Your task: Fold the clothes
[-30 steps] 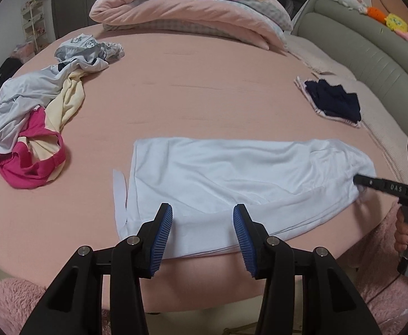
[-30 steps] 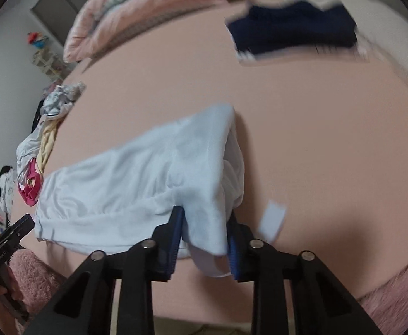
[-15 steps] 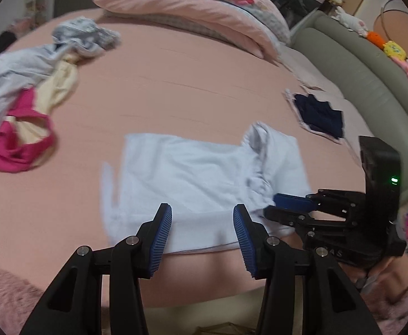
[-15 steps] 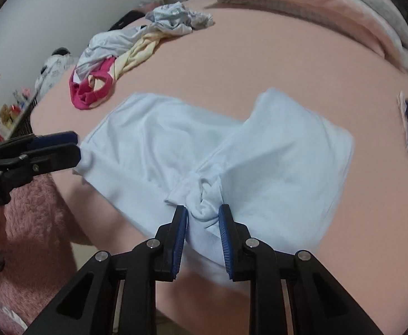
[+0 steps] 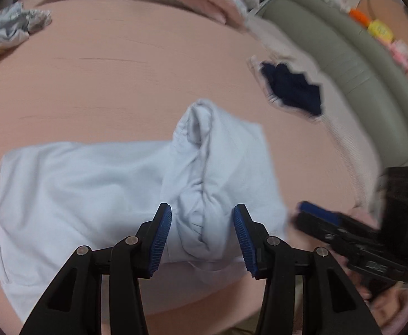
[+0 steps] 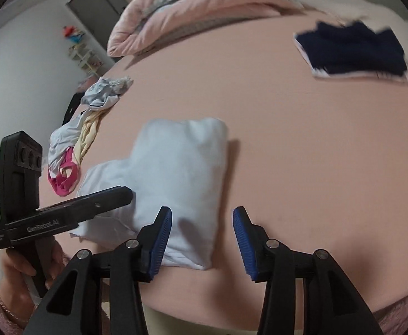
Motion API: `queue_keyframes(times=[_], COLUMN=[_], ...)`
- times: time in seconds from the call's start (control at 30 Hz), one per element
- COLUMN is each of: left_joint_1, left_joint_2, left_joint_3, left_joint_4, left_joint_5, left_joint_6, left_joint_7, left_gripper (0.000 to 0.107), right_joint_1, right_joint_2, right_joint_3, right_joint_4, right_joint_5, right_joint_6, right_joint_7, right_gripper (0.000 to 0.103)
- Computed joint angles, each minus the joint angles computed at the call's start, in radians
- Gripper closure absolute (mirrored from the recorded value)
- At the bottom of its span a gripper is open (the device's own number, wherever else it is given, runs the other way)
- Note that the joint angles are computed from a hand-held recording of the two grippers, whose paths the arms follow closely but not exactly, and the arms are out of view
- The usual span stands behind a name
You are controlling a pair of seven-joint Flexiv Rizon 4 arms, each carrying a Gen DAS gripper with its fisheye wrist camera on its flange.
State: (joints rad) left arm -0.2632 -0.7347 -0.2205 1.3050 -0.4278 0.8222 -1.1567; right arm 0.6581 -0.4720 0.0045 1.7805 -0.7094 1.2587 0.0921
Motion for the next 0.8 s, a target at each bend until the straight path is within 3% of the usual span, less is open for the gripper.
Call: queue_keyframes(times=[0.07, 0.17, 0.37, 0.4, 0.47, 0.6, 0.73, 0.8], left_joint_1=[-0.024, -0.022, 0.005, 0.016, 0.034, 0.027, 0.003, 0.013], left_joint_2=[-0.005, 0.006, 0.002, 0.002, -0.001, -0.001, -0.027, -0.031], left_joint_3=[0.026, 0.022, -0.025, -0.044, -0.078, -0.085, -0.057, -0.076], left_joint_4=[-0.011, 0.015, 0.039, 0.046, 0.054, 0.056, 0.005, 0.003], left_joint_5=[0.033, 0.029, -0.019, -0.045, -0.096, -0.13, -0.125, -0.14], left_joint_6=[0.013, 0.047, 0.053, 0.056, 0.05, 0.043, 0.002, -0.008], left_joint_7=[-0.033, -0.063, -0.031, -0.017, 0.013, 0.039, -0.019, 0.007], left_gripper=[0.055, 0.051, 0.051, 0.052, 0.07, 0.072, 0.058, 0.059], right_joint_1=[-0.005, -0.009, -0.021, -0.022, -0.018, -0.009, -0.011, -0.017], right_joint_2=[-0.001, -0.002, -0.013, -0.012, -0.01, 0.007, 0.022, 0.021], right_joint_3=[0.01, 0.017, 0.034, 0.035, 0.03, 0.013, 0.0, 0.01], right_joint_4=[0.0, -0.001, 0.003, 0.009, 0.013, 0.035, 0.062, 0.062], right_joint_5=[0.007, 0.01, 0.05, 0.059, 0.067, 0.056, 0.038, 0.039], right_joint_6=[-0.02, -0.021, -0.013, -0.008, -0.011, -0.022, -0.008, -0.018], right_joint_7=[-0.022, -0.043, -0.082, -0.082, -0.079, -0.048, 0.004, 0.003], right_gripper=[0.058, 0.058, 0.058, 0.058, 0.058, 0.058, 0.058, 0.058])
